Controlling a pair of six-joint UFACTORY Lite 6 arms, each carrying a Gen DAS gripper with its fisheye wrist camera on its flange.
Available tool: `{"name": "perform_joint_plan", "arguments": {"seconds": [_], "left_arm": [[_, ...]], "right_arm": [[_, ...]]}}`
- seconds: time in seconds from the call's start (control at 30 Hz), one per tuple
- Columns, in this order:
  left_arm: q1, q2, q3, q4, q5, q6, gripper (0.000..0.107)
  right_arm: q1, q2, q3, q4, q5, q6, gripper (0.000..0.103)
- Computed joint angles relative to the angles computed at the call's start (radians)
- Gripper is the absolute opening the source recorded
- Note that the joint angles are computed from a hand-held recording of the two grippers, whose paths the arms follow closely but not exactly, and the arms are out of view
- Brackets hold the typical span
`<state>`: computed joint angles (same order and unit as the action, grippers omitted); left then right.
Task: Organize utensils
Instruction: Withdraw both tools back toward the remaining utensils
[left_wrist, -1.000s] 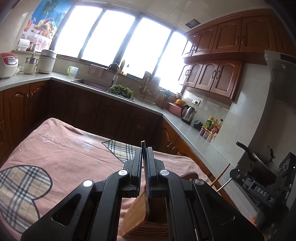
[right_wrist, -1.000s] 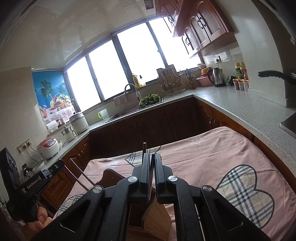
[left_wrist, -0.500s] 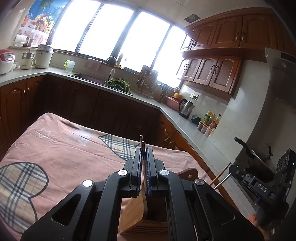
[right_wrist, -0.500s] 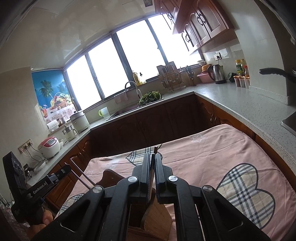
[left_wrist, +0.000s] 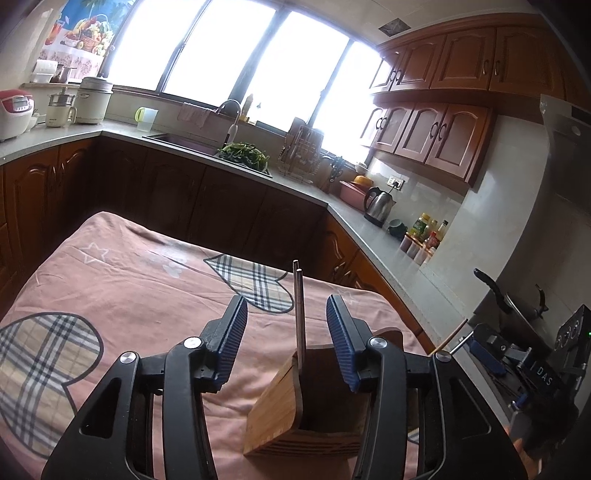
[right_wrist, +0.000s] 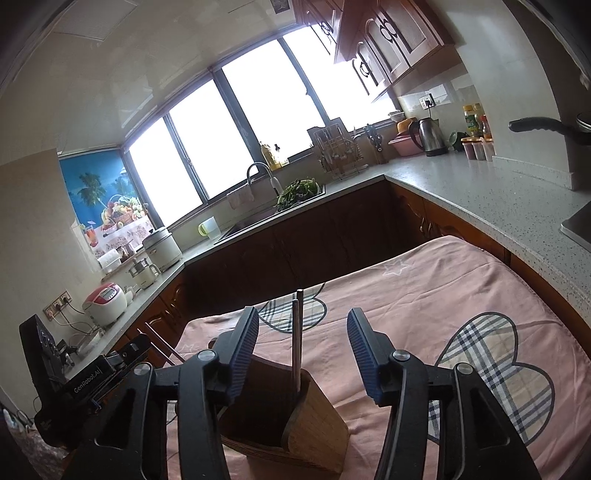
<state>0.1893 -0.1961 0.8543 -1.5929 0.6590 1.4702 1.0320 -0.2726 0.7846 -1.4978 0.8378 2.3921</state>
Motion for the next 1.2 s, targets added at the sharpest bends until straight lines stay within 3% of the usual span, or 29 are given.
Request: {"name": "perform_joint_plan", "arguments": {"seconds": [0.07, 0.17, 0.3, 0.57, 0.83, 1.2], "left_arm": [[0.013, -0.021, -0.014, 0.031, 0.006, -0.024, 0.058], [0.044, -0.078, -0.048, 0.097, 0.017, -0.077, 0.079], [0.113, -0.179, -0.113, 0.218, 0.055, -0.144, 0.091], [0.349, -0.343, -0.245, 0.429, 0.255, -0.202, 0.091], [0.645, -0.455, -0.345, 0.577, 0.490, -0.137, 0.091], [1.064, -0.590, -0.455, 0.713, 0.786, 0.091, 0.091]], "right_arm": [[0.016, -0.016, -0.011, -0.002, 0.007, 0.015, 0.071], [0.059, -0.043, -0.030, 0.004, 0.038, 0.025, 0.082], [0.147, -0.093, -0.069, 0.028, 0.102, 0.048, 0.093], [0.383, -0.139, -0.106, 0.168, 0.278, 0.061, 0.095], [0.650, -0.101, -0.103, 0.306, 0.470, 0.152, 0.095], [0.875, 0.062, -0.061, 0.454, 0.555, 0.338, 0.095]]}}
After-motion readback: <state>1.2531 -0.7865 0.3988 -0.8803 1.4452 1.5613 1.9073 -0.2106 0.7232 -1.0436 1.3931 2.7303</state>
